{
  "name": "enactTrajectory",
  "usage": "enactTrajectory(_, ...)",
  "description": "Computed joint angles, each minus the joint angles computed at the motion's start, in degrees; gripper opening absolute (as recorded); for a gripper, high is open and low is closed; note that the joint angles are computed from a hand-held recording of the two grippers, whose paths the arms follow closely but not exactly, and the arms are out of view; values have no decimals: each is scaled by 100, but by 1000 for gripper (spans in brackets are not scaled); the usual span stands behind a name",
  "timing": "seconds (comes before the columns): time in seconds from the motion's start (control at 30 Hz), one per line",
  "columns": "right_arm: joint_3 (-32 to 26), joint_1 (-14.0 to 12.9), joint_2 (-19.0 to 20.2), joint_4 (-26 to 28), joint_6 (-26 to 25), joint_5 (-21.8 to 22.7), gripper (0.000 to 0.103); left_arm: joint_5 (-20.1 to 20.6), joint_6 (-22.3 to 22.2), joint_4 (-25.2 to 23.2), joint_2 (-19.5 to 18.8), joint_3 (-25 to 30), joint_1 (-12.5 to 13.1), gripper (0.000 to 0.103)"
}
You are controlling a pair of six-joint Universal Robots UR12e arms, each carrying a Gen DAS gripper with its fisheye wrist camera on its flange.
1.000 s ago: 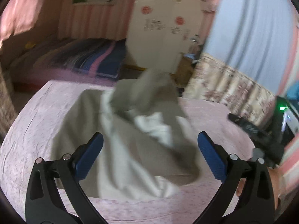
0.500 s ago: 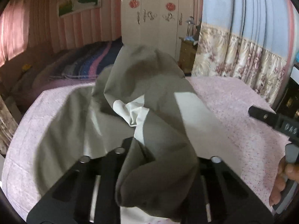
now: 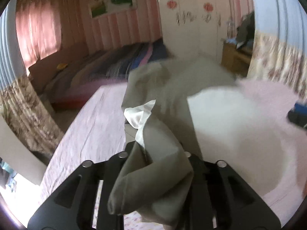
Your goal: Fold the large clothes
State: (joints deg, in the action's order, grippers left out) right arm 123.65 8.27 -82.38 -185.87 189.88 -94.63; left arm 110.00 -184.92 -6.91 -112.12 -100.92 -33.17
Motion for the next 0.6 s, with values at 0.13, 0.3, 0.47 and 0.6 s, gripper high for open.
enactTrajectory(0.13, -30, 124, 291, 188, -174, -156, 95, 40, -309, 190, -83, -212, 107, 64)
enactTrajectory(0.3, -16, 74, 222, 329, -218, -152, 100, 37, -465, 447, -51, -340, 211, 88)
enactTrajectory(0.47, 22, 5, -64, 114, -109, -322, 100, 336, -359, 460, 165, -270, 214, 94)
enactTrajectory(0.6, -276, -30, -2, 114, 11, -639, 101, 418, -563, 637, 332, -66, 263, 100)
